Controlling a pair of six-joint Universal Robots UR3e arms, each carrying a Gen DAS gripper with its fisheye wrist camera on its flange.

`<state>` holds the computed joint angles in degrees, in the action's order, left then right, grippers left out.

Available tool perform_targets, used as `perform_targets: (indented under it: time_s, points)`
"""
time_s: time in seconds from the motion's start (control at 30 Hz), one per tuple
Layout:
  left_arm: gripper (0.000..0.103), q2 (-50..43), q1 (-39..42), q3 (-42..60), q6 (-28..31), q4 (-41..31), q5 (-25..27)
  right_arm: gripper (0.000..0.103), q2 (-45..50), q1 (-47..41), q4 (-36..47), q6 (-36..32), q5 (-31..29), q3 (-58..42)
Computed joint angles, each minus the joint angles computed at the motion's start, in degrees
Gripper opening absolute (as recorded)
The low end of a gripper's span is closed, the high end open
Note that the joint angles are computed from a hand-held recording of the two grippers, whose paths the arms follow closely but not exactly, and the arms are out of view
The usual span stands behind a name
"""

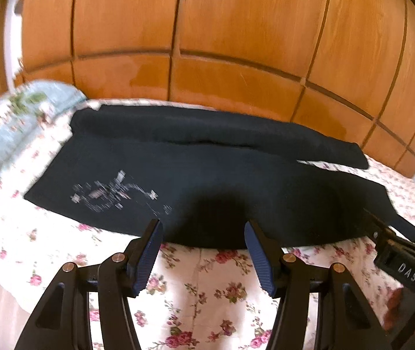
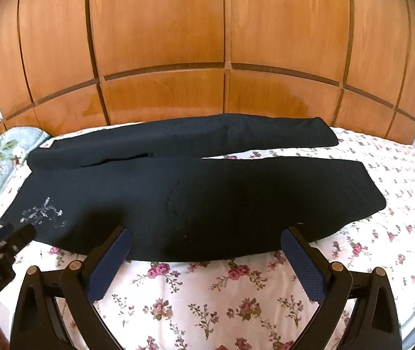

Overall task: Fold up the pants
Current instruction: 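Grasp the trousers' waistband edge with both grippers, one at each end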

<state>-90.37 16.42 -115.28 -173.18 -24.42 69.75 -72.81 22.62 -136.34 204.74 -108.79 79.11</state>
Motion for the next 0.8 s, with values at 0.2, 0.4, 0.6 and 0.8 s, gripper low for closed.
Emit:
perform_targets:
  time_s: [0.2,0.4,0.6,0.8]
  points:
    - [0.059,-1.95,9.54,-5.82,-1.35,3.59,-12.48,0.103,-0.77,-3.6,-0.27,-2.94,5.0,3.29]
    - [0.059,-8.09,15.11,-3.99,-3.58,1.65,-11.91,0.103,-4.75,-10.22,-0.28,-2.65,11.76,11.9]
    - [0.058,-13.52,21.99,-3.33,-7.58,6.27,-13.13,0.103,-12.85,-20.56,-8.03,-0.58,19.39,26.44]
    - [0.057,-21.22,27.12,-1.61,-11.26,14.69,-17.52,0.101,-20.0,-35.93,-17.81,4.43,34.6,41.34]
